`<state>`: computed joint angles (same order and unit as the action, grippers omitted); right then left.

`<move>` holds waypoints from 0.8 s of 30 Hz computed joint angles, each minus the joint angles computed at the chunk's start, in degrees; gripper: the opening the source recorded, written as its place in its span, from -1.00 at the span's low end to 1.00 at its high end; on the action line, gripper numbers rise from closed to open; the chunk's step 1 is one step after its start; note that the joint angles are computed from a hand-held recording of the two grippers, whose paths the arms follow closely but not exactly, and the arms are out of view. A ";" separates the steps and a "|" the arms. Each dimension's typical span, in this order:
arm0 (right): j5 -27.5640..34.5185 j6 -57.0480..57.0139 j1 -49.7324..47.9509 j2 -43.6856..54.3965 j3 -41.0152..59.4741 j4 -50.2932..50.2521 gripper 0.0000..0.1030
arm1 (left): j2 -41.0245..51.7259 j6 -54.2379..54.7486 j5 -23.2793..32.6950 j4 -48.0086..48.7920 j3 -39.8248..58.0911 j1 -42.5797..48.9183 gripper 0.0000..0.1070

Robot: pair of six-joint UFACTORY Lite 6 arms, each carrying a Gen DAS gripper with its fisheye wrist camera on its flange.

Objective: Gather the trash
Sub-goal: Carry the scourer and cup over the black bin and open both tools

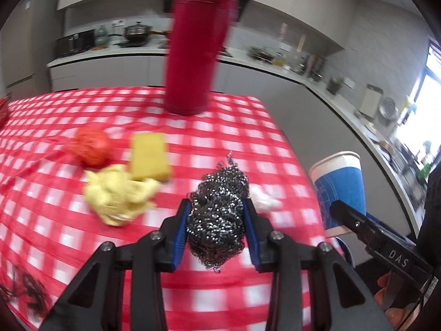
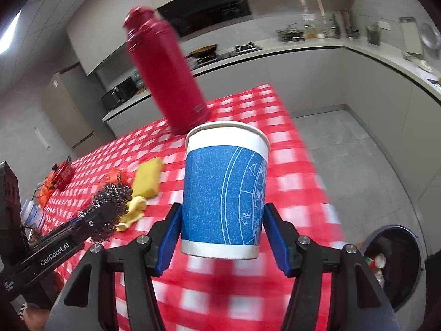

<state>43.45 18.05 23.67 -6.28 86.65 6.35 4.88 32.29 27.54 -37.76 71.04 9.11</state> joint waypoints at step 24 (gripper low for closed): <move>21.44 -67.05 -77.23 -5.39 -19.82 33.60 0.19 | 25.37 -44.11 -2.81 29.27 22.79 -46.33 -0.28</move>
